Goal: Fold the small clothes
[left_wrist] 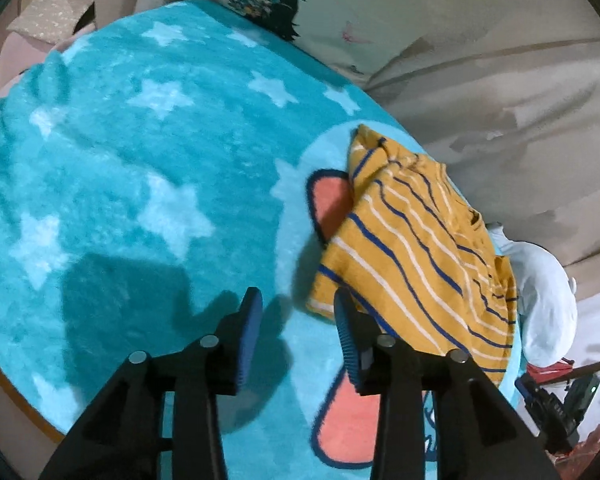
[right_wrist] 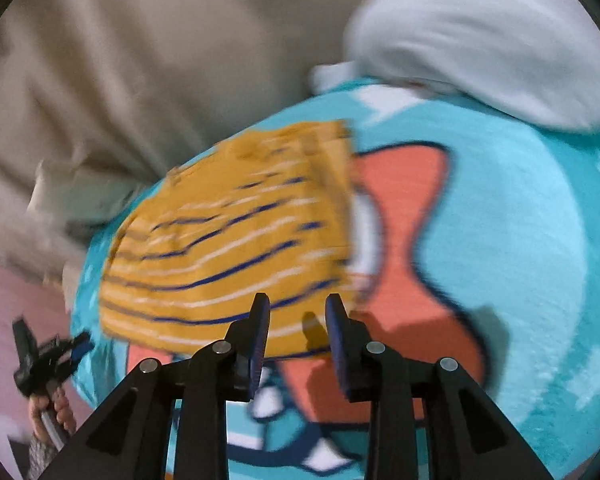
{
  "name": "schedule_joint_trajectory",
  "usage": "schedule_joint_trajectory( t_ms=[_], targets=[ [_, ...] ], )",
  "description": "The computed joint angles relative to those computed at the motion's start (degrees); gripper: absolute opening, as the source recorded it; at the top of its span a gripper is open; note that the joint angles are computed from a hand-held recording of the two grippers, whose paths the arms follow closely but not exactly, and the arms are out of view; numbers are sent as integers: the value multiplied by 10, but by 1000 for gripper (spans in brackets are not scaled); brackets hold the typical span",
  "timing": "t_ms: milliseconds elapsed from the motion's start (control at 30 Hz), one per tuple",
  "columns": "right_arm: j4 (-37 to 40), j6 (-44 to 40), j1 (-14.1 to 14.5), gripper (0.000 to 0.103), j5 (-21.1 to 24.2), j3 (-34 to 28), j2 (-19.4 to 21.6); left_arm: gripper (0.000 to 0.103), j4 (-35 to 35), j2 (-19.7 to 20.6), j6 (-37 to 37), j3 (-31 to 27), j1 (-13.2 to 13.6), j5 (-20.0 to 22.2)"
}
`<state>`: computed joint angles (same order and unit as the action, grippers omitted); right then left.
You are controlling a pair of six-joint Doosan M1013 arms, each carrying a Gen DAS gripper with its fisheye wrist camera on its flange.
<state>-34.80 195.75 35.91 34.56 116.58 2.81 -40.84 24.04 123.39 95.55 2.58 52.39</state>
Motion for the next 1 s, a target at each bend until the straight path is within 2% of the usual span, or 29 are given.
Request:
schedule_joint_trajectory(
  t_ms=[133, 167, 267, 333, 400, 533, 600, 633, 667, 700, 767, 867, 1000],
  targets=[
    [64, -149, -11, 35, -25, -61, 42, 41, -20, 13, 6, -9, -4, 28],
    [83, -191, -14, 37, -28, -81, 55, 44, -24, 18, 9, -13, -6, 34],
    [140, -301, -24, 39, -25, -144, 98, 44, -23, 33, 11, -29, -12, 54],
    [222, -402, -39, 40, -34, -191, 135, 46, -28, 44, 18, -39, -13, 67],
    [272, -462, -48, 41, -26, -231, 167, 51, -33, 52, 22, -48, -14, 74],
    [356, -568, -63, 46, 25, -333, 245, 54, -58, 68, 23, -59, -10, 89],
    [381, -594, -70, 46, 56, -373, 278, 53, -77, 72, 38, -59, -8, 101],
    [377, -593, -71, 46, 76, -394, 294, 45, -83, 75, 44, -61, -7, 115],
    [370, -590, -71, 47, 105, -421, 313, 29, -86, 80, 45, -65, -6, 135],
    [365, -587, -71, 48, 125, -438, 325, 24, -82, 86, 40, -70, -7, 155],
    [353, -584, -69, 56, 164, -471, 348, 21, -87, 88, 43, -69, -6, 167],
    [336, -583, -65, 64, 215, -515, 374, 21, -90, 90, 45, -72, -5, 180],
    [298, -588, -56, 64, 300, -573, 410, 21, -90, 93, 43, -76, -3, 194]
  ],
)
